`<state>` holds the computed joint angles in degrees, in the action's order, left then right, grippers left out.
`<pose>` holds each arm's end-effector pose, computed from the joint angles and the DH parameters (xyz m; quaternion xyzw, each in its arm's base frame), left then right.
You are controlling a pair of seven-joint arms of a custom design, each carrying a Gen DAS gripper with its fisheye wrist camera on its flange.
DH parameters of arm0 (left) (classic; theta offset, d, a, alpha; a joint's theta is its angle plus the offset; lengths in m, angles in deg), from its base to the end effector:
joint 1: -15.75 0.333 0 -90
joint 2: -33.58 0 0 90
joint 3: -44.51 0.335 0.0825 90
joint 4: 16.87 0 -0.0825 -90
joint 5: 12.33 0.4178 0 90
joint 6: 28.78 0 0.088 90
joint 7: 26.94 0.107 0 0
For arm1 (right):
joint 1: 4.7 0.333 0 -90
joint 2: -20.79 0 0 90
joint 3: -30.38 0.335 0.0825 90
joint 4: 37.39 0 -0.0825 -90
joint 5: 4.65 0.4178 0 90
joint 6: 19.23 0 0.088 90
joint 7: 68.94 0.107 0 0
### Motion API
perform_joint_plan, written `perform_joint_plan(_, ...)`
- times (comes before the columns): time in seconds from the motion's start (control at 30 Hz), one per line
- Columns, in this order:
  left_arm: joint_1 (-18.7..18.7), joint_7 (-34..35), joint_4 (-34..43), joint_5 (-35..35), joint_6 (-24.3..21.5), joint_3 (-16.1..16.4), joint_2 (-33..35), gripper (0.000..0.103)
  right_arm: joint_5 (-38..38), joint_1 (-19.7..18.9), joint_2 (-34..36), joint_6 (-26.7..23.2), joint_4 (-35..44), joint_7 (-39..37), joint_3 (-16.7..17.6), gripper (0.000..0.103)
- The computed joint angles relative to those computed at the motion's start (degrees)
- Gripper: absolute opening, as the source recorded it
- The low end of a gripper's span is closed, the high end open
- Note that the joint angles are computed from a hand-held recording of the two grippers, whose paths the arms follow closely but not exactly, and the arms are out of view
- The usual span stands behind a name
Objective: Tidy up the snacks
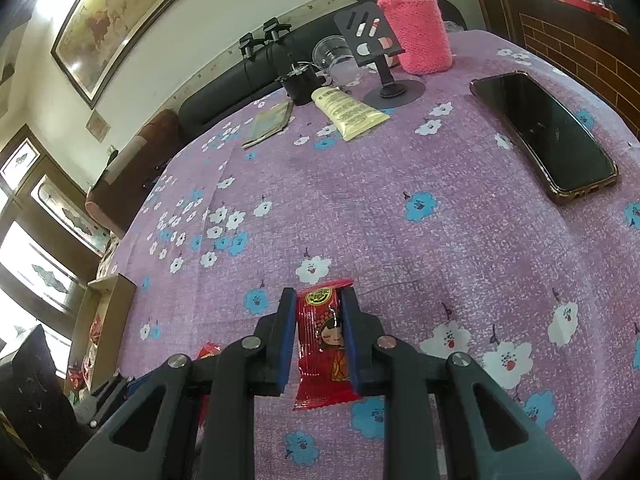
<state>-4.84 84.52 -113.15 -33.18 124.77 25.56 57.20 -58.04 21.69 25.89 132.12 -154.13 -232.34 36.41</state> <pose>0.6003 -0.4378 0.4406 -0.3882 0.8564 -0.3398 0.0210 0.5249 0.3564 0.4509 -0.4411 0.8124 -0.1822 0.3350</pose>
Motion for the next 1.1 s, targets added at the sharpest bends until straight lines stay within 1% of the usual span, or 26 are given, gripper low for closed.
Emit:
perform_joint_plan(0.1, -1.36, -1.24, 0.36, 3.01, -1.38, 1.33, -0.16, 0.102, 0.33, -0.08, 0.01, 0.26, -0.13, 0.18, -0.05, 0.021)
perform_joint_plan(0.13, -2.40, -2.21, 0.36, 5.30, -1.70, 2.30, -0.27, 0.102, 0.49, -0.09, 0.05, 0.33, -0.12, 0.10, -0.04, 0.021)
perform_joint_plan(0.23, -8.00, -9.24, 0.21, 17.64, -1.91, 7.36, -0.56, 0.103, 1.00, -0.08, 0.20, 0.43, 0.01, -0.29, -0.05, 0.021)
perform_joint_plan(0.3, -7.71, -12.13, 1.18, 18.63, -3.41, 7.13, -0.24, 0.103, 1.00, -0.03, 0.19, 0.39, 0.04, -0.32, -0.09, 0.021)
perform_joint_plan(0.33, -7.93, -13.50, 1.64, 19.91, -3.33, 7.40, 0.05, 0.096, 0.88, 0.00, 0.19, 0.40, 0.02, -0.11, -0.11, 0.021)
perform_joint_plan(0.37, -7.20, -12.86, 1.69, 19.81, -2.22, 6.66, 0.22, 0.082, 0.87, 0.01, 0.21, 0.45, 0.03, -0.06, -0.12, 0.021)
perform_joint_plan(0.4, -6.75, -12.19, 2.26, 19.95, -2.16, 6.18, 0.57, 0.074, 0.78, 0.02, 0.30, 0.45, 0.13, 0.04, -0.15, 0.021)
perform_joint_plan(0.47, -5.87, -9.96, 3.83, 19.75, -3.42, 5.15, 1.29, 0.043, 0.88, 0.01, 0.37, 0.53, 0.17, 0.00, -0.19, 0.021)
perform_joint_plan(0.5, -5.48, -8.89, 4.35, 19.34, -4.29, 4.62, 1.40, 0.035, 1.04, -0.02, 0.41, 0.62, 0.16, -0.09, -0.21, 0.021)
perform_joint_plan(0.53, -5.30, -7.85, 4.57, 19.24, -4.97, 4.31, 1.36, 0.018, 1.24, -0.04, 0.44, 0.70, 0.15, -0.14, -0.23, 0.021)
perform_joint_plan(0.6, -4.62, -6.49, 4.35, 17.74, -5.60, 3.56, 1.02, 0.017, 0.99, -0.02, 0.32, 0.84, 0.03, 0.08, -0.29, 0.021)
perform_joint_plan(0.7, -3.57, -5.95, 1.25, 14.78, -2.71, 2.87, -0.83, 0.017, -0.17, 0.10, -0.09, 0.43, -0.18, 0.98, -0.29, 0.021)
perform_joint_plan(0.77, -3.06, -5.56, 0.10, 13.27, -1.63, 2.57, -1.73, 0.017, -0.83, 0.08, -0.24, 0.43, -0.26, 1.59, -0.23, 0.021)
perform_joint_plan(0.87, -1.39, -4.01, -3.50, 9.99, 0.92, 1.76, -4.81, 0.017, -2.06, 0.08, -0.50, 0.87, -0.43, 2.47, -0.13, 0.021)
perform_joint_plan(0.97, 0.48, -2.36, -7.55, 5.63, 3.77, 1.09, -8.58, 0.017, -4.57, 0.02, -0.66, 2.50, -0.34, 3.90, -0.11, 0.021)
perform_joint_plan(1.0, 1.62, -0.97, -9.44, 3.01, 4.84, 0.53, -10.43, 0.017, -5.49, -0.02, -0.68, 3.41, -0.29, 4.49, -0.13, 0.021)
perform_joint_plan(1.1, 3.46, 2.00, -13.64, -2.84, 7.53, 0.26, -14.46, 0.018, -7.45, 0.02, -0.55, 5.24, 0.06, 5.36, -0.03, 0.021)
